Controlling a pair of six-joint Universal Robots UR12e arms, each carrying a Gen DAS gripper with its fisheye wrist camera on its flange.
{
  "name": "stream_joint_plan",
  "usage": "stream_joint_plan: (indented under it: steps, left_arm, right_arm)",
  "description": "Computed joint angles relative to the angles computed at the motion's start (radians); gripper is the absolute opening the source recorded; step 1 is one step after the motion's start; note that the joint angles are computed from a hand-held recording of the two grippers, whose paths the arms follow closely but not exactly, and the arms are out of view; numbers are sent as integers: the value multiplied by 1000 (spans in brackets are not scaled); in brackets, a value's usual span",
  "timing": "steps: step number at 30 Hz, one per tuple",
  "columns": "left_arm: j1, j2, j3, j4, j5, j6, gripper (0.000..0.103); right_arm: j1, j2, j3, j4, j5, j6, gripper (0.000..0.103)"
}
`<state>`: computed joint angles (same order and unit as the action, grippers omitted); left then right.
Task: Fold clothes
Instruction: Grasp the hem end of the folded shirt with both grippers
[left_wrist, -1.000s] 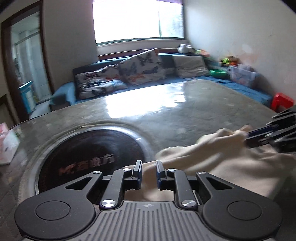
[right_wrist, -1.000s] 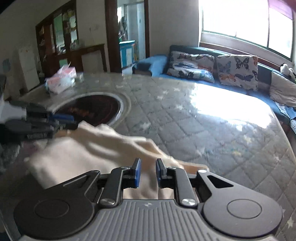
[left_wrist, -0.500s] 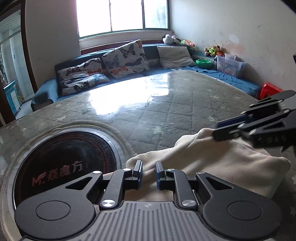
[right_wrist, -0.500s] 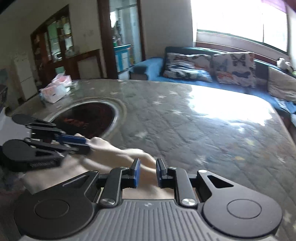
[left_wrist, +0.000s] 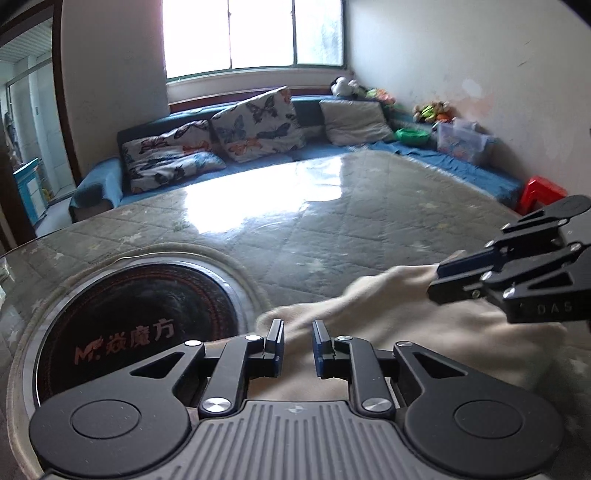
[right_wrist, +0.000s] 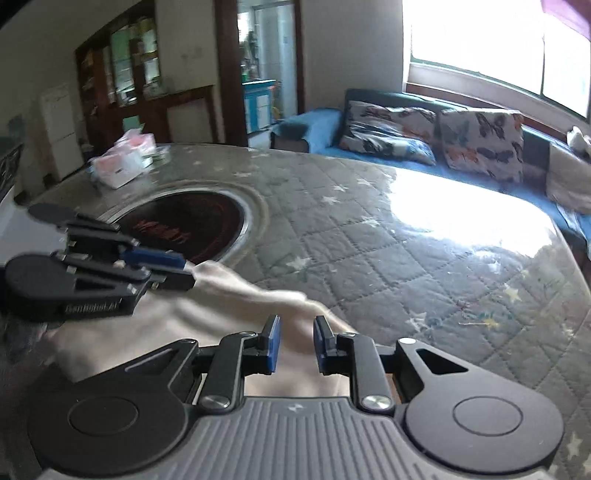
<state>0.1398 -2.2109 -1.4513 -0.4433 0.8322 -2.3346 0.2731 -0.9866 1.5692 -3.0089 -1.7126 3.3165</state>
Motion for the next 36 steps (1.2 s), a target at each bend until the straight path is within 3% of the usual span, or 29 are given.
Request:
stream_joint_plan:
  steps: [7,11,13,17,21,29,33,36]
  left_arm:
    - [39,66,-110,1,-65,46,19]
    - [50,76,-138,-7,-54,47,19]
    - [51,69,-147,32,-36,30,19]
    - [59,64,-147,21,-57,14,19]
    - [63,71,-143,-44,-75,32,19]
    - [72,105,-177,-155,-126,144,19]
    - [69,99,-155,-147,-125,113,19]
    - [61,82,-131,-94,-101,58,19]
  right_arm:
    - [33,-38,61,-34,10,-43,19]
    - [44,-52,95,-22,-21,-9,19]
    - [48,-55,116,-39,-45,14,19]
    - [50,-60,143,-65,-82,75,19]
    - [55,-67,158,-73,-102,74,19]
    - [65,-121,218,-39,-119,110,19]
    - [64,-136,225,-28,-108,120,19]
    - [61,-134,217,-46,-108,122,19]
